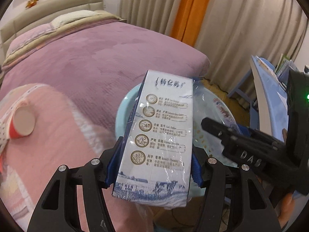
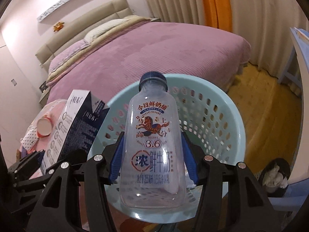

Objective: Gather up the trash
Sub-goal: 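Carry carton and bottle over the blue basket and open both grippers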

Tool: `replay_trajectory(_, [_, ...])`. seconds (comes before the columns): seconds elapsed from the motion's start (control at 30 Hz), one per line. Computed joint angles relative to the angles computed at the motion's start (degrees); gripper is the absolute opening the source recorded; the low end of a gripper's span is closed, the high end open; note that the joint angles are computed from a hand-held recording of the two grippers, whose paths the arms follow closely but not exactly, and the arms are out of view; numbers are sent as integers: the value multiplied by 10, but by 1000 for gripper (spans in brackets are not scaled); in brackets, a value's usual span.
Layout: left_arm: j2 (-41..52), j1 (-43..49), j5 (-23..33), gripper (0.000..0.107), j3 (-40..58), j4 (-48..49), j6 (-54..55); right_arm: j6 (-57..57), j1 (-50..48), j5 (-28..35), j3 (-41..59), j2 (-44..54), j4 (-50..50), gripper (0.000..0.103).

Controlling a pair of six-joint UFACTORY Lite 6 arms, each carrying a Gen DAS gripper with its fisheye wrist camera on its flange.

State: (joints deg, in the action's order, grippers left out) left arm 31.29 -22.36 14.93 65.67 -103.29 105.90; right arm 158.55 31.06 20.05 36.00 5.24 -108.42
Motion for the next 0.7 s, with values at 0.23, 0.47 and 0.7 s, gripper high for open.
replay_trajectory(0.23, [-28,3,20,71,-24,-16,12,140,-49,-7,-31,11,-146,55])
replay_trajectory(0.47, [-101,44,64,71,-111,-61,61,49,-3,19,-34,-22,-38,55])
replay_trajectory(0.7, [-225,88,93,69,-205,-46,65,-89,78,55,5,-38,113,55])
